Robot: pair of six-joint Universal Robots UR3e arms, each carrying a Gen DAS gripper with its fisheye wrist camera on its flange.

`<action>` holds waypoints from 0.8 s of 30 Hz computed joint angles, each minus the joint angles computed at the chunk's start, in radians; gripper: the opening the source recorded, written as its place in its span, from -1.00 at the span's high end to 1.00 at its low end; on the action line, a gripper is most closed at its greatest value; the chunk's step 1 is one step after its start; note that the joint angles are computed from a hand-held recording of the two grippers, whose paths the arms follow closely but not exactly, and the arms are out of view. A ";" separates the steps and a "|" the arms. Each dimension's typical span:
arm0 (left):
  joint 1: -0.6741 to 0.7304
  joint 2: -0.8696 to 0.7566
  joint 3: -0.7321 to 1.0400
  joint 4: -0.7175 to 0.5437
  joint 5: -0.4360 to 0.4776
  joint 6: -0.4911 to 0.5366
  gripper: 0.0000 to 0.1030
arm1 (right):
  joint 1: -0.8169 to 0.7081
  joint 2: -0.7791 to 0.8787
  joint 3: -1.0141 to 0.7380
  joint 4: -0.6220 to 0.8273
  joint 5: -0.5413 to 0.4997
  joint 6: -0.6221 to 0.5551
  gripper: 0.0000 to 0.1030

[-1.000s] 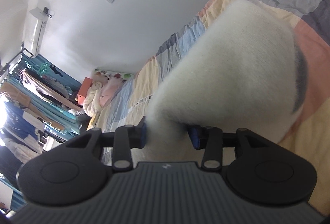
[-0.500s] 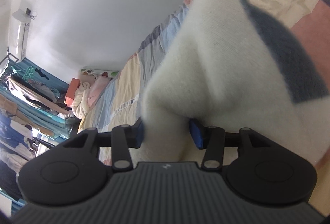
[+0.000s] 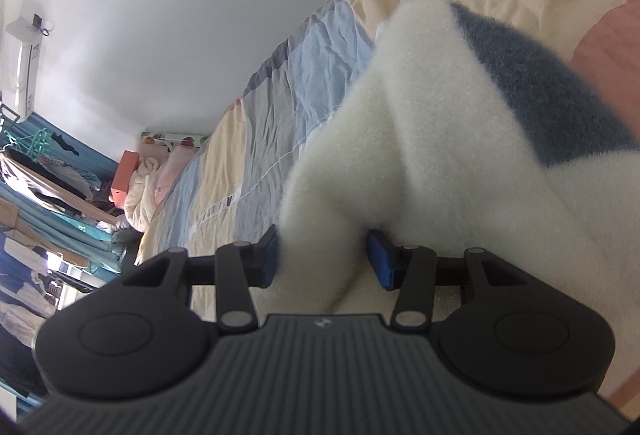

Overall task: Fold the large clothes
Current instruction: 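Lower the folded edge and open both tools onto the sweater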

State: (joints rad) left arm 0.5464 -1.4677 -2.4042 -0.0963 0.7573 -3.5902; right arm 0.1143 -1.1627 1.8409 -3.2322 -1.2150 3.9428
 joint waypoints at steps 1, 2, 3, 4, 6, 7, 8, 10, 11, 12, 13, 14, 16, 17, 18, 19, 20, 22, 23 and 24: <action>0.010 0.017 -0.010 -0.011 -0.013 0.005 -0.02 | 0.000 -0.010 0.002 0.009 0.002 -0.005 0.04; 0.022 0.037 -0.019 -0.026 -0.030 0.012 -0.09 | -0.004 -0.022 0.010 0.014 0.010 -0.012 0.03; 0.039 0.065 -0.033 -0.046 -0.052 0.018 -0.12 | -0.010 -0.036 0.018 0.020 0.023 -0.020 -0.02; 0.057 0.098 -0.050 -0.067 -0.072 0.022 -0.19 | -0.015 -0.051 0.025 0.027 0.034 -0.029 -0.09; 0.083 0.206 -0.081 -0.138 -0.088 0.048 -0.34 | -0.016 -0.083 0.036 0.049 0.038 -0.051 -0.23; 0.095 0.262 -0.097 -0.169 -0.091 0.054 -0.45 | -0.017 -0.100 0.047 0.052 0.047 -0.068 -0.36; 0.111 0.321 -0.113 -0.205 -0.101 0.065 -0.54 | -0.018 -0.118 0.060 0.056 0.056 -0.084 -0.41; 0.134 0.450 -0.127 -0.333 -0.116 0.116 -0.56 | 0.003 -0.166 0.079 0.099 0.036 -0.143 -0.46; 0.130 0.500 -0.128 -0.373 -0.099 0.125 -0.56 | 0.019 -0.188 0.088 0.115 0.016 -0.172 -0.47; 0.114 0.543 -0.124 -0.407 -0.073 0.138 -0.56 | 0.036 -0.209 0.101 0.124 0.001 -0.208 -0.52; 0.087 0.559 -0.116 -0.420 -0.043 0.149 -0.56 | 0.051 -0.228 0.112 0.133 -0.010 -0.249 -0.52; 0.048 0.547 -0.105 -0.400 -0.005 0.152 -0.56 | 0.069 -0.243 0.121 0.139 -0.024 -0.287 -0.52; -0.090 0.447 -0.048 -0.301 0.151 0.135 -0.56 | 0.105 -0.261 0.123 0.151 -0.062 -0.354 -0.53; -0.167 0.386 -0.010 -0.254 0.245 0.134 -0.56 | 0.118 -0.262 0.111 0.162 -0.076 -0.385 -0.53; -0.245 0.320 0.029 -0.209 0.341 0.133 -0.56 | 0.129 -0.255 0.090 0.177 -0.085 -0.417 -0.53; -0.302 0.264 0.063 -0.177 0.409 0.133 -0.56 | 0.138 -0.241 0.062 0.197 -0.095 -0.445 -0.52; -0.338 0.220 0.089 -0.156 0.446 0.138 -0.56 | 0.148 -0.218 0.021 0.225 -0.108 -0.469 -0.52; -0.400 0.139 0.125 -0.114 0.527 0.147 -0.56 | 0.162 -0.160 -0.072 0.288 -0.136 -0.512 -0.51; -0.435 0.095 0.153 -0.101 0.580 0.157 -0.56 | 0.167 -0.129 -0.117 0.315 -0.151 -0.534 -0.51; -0.467 0.056 0.173 -0.088 0.634 0.176 -0.56 | 0.173 -0.097 -0.159 0.333 -0.170 -0.554 -0.50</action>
